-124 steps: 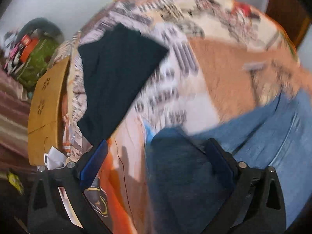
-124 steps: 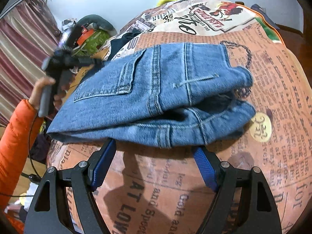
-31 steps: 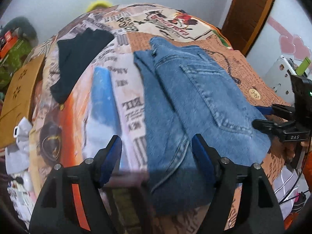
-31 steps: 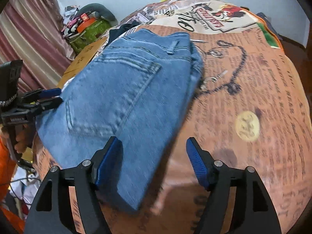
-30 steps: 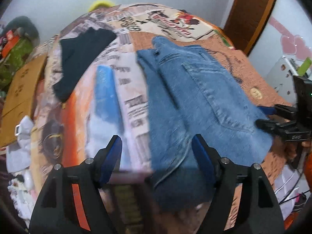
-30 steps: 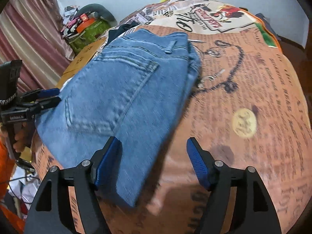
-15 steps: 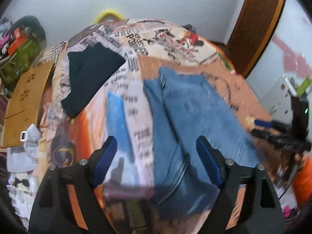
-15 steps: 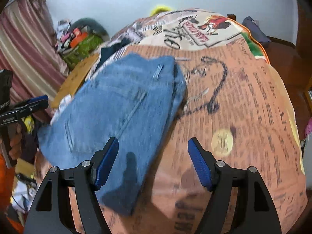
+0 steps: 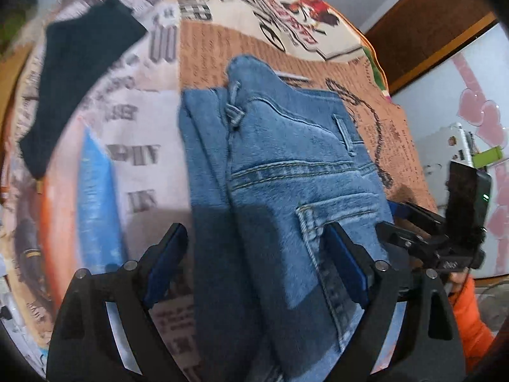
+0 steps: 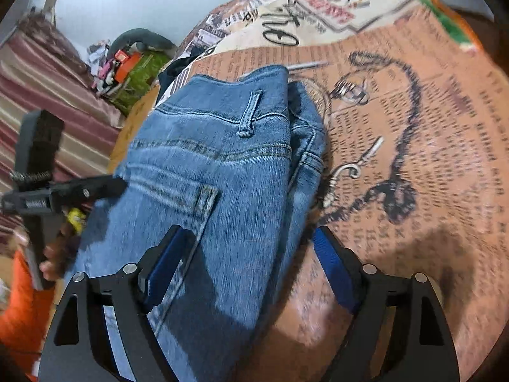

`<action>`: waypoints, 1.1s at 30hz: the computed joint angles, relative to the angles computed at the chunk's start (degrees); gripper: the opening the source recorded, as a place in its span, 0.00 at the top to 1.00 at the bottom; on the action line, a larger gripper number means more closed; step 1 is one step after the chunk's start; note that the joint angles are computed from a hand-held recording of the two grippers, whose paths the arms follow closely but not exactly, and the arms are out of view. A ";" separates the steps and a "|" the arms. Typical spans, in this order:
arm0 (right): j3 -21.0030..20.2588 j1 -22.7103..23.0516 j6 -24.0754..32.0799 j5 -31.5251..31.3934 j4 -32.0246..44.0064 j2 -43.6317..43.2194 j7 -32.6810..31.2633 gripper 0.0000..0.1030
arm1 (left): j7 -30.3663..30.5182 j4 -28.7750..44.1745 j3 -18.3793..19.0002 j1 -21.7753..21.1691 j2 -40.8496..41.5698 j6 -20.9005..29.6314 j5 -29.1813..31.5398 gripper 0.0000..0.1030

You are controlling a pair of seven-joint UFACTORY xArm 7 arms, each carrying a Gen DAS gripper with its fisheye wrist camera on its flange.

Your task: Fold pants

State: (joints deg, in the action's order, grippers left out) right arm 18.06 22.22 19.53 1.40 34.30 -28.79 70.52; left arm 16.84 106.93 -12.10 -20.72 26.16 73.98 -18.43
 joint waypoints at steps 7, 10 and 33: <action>-1.99 1.36 -4.20 1.92 1.00 2.93 -3.18 0.45 | 2.30 4.95 -0.73 -0.88 3.24 3.29 -0.52 0.35; 0.14 -1.08 -2.19 -0.35 2.33 2.33 -1.58 0.64 | 3.50 1.72 -0.68 -0.69 0.92 -0.08 -1.05 0.48; 4.96 -9.80 12.27 -37.01 46.60 25.58 -1.43 0.85 | 12.03 8.56 1.01 6.78 -3.28 -18.98 -9.14 0.66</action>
State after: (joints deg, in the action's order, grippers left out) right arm 23.02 12.42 31.80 -35.61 80.90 -3.22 69.10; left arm 28.87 115.49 -11.09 -13.94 22.88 54.99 -27.57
